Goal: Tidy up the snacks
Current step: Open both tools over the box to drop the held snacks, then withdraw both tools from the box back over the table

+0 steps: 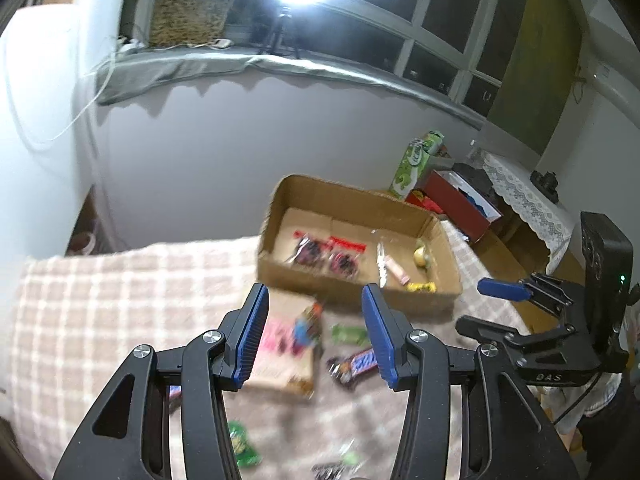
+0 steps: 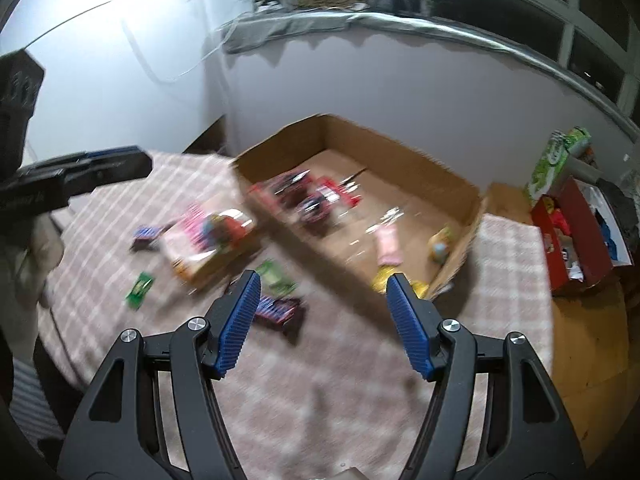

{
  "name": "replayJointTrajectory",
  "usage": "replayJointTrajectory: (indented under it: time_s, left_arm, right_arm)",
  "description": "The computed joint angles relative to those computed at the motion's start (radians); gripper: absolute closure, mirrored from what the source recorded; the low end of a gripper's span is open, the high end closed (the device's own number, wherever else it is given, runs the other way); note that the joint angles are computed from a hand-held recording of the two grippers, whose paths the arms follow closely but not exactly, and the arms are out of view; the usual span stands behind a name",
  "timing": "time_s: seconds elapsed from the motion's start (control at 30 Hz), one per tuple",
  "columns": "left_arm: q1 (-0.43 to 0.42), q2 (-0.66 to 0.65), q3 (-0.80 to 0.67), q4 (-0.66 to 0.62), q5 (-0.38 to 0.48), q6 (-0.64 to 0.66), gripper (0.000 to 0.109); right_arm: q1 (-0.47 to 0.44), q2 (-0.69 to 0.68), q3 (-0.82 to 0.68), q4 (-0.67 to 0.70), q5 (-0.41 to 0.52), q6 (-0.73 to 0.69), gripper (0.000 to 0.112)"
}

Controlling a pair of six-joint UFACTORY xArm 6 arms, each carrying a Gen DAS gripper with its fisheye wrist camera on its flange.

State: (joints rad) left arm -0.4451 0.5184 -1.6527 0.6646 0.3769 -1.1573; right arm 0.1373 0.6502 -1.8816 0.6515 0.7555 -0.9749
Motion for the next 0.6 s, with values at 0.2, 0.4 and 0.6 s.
replayJointTrajectory:
  time_s: [0.2,0.4,0.6]
  left_arm:
    - [-0.010,-0.141,0.229,0.158,-0.021,-0.213,0.061]
    - [-0.051,-0.194,0.344,0.257,-0.028,-0.361,0.061]
    - [-0.103,-0.158,0.366,0.176,-0.040,-0.293,0.061]
  right_arm:
    - [0.036,-0.139,0.236,0.026,-0.028,-0.121,0.044]
    - [0.061,-0.149,0.286,-0.004,0.029,-0.097,0.045]
    - [0.072,-0.101,0.242,-0.042,0.123,-0.017,0.061]
